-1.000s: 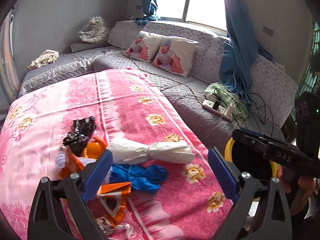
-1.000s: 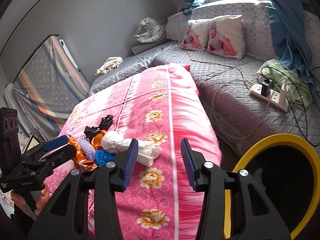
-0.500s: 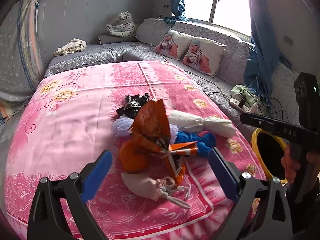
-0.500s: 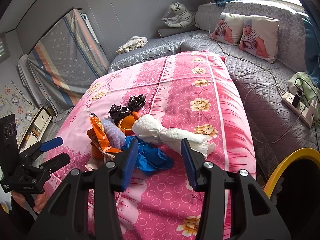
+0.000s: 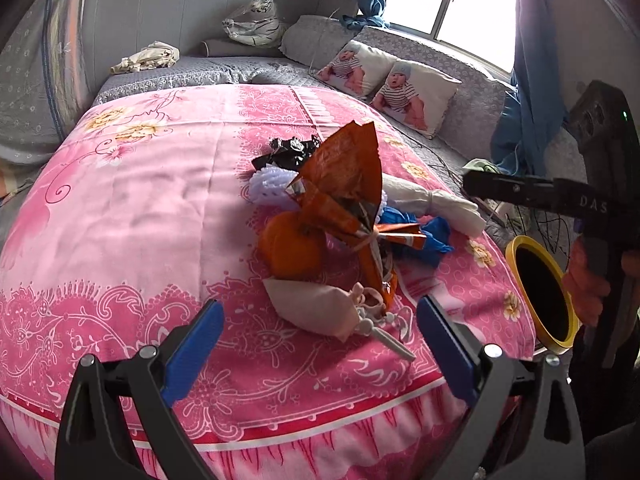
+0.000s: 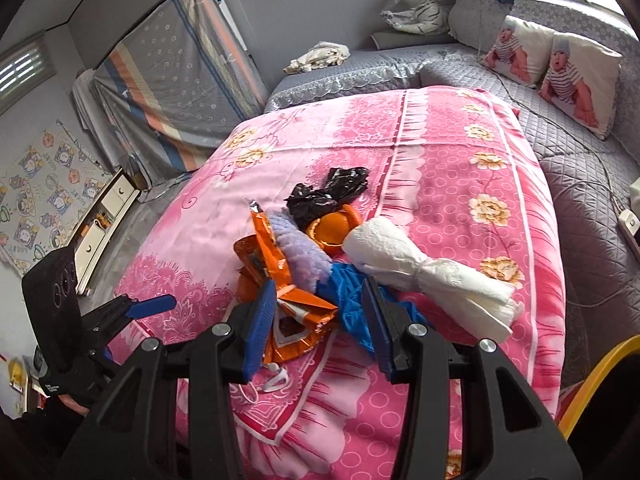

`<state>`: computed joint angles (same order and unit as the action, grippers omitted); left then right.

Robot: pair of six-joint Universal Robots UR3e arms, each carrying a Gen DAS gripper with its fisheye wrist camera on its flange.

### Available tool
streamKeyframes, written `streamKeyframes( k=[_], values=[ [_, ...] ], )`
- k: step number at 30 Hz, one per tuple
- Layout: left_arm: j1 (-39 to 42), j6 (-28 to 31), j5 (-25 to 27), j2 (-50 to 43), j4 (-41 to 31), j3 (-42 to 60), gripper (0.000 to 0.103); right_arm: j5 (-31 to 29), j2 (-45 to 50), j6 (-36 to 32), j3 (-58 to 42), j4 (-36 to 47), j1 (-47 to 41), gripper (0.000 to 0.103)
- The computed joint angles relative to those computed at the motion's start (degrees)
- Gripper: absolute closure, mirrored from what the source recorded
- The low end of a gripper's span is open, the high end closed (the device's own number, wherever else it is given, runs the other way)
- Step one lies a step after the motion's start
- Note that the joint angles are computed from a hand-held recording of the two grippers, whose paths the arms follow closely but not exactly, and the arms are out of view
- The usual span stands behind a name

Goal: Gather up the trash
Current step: 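Grasp the orange chip bag with the right gripper while the left gripper grasps the beige cloth pouch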

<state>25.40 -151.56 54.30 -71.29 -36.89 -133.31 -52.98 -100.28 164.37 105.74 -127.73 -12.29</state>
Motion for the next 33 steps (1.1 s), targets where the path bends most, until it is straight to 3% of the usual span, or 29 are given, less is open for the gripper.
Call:
streamKeyframes(
  k=[10, 21, 33],
  values=[
    [-3.36, -1.31, 1.97, -7.00, 5.22, 0.56, 0.010, -6.19, 14.10, 2.47, -13.87, -0.92, 11.24, 0.061],
    [-4.75, -3.50, 1.80, -13.85, 9.58, 2.89, 0.011, -9.00, 24.18, 3.95, -23.50, 0.68, 14.58, 0.061],
    [-6.69, -3.78, 3.32, -18.49, 9.45, 5.56, 0.037, -10.42, 28.98, 3.84, -27.44, 0.82, 16.22, 0.067]
  ],
)
